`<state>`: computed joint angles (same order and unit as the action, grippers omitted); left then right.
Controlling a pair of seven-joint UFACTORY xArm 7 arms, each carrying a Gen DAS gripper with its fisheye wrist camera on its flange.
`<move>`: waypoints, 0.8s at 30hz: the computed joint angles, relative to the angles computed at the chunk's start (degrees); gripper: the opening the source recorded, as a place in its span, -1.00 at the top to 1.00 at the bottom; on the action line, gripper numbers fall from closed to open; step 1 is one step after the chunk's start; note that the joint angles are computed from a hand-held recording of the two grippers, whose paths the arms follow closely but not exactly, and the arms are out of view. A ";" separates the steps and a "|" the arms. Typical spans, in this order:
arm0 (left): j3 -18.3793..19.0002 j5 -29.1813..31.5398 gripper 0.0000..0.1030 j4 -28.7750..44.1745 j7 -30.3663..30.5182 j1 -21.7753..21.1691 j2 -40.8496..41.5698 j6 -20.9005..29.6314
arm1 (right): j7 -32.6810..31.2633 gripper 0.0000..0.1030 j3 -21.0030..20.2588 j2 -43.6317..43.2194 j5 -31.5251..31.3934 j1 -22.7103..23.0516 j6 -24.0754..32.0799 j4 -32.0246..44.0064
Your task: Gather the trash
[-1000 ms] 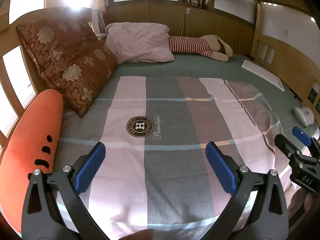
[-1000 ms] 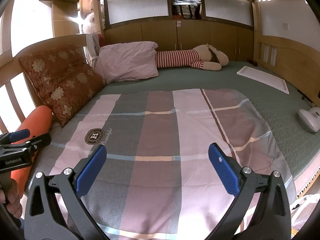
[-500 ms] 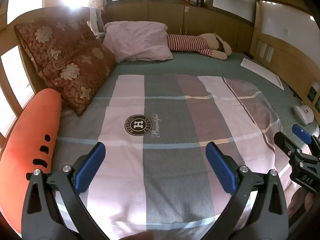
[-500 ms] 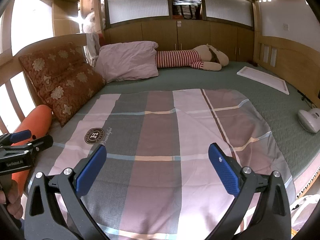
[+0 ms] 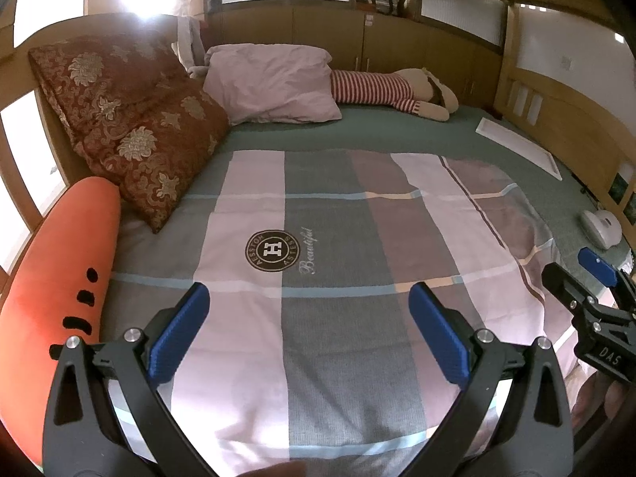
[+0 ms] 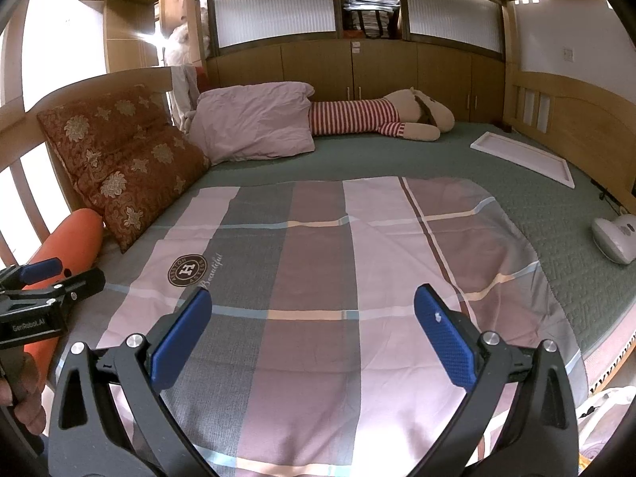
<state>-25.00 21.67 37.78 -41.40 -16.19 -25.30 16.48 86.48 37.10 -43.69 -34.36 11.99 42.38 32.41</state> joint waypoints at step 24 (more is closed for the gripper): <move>-4.12 4.09 -0.94 -0.18 -5.86 4.30 -2.02 -0.64 | 0.44 -0.93 -0.05 0.43 -0.37 0.20 0.18 0.23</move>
<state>-29.12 25.76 37.60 -47.25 -11.89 -27.32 15.84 86.92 37.05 -43.26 -34.73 12.19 42.56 32.64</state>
